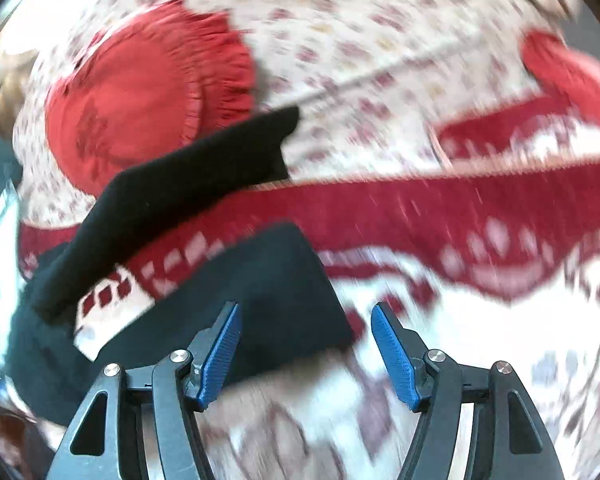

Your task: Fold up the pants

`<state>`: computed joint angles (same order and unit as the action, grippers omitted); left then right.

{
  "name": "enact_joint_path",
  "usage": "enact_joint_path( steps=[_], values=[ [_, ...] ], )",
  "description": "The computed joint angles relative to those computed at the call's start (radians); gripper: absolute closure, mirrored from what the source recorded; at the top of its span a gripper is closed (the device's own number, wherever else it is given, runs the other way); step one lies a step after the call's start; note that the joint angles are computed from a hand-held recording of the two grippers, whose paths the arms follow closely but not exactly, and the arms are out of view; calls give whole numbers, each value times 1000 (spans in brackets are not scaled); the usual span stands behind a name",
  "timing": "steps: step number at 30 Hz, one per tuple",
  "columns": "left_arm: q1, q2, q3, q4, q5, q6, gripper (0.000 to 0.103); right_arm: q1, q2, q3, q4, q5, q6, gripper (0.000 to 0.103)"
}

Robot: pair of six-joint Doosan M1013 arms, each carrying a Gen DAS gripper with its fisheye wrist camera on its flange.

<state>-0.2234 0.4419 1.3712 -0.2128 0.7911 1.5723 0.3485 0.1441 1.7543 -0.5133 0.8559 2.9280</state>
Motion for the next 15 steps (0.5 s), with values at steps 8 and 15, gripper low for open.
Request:
enact_joint_path(
  steps=[8, 15],
  values=[
    [-5, -8, 12, 11, 9, -20, 31, -43, -19, 71, 86, -237, 110, 37],
    [-13, -7, 17, 25, 13, -31, 31, -29, 0, 63, -28, -268, 175, 70]
  ],
)
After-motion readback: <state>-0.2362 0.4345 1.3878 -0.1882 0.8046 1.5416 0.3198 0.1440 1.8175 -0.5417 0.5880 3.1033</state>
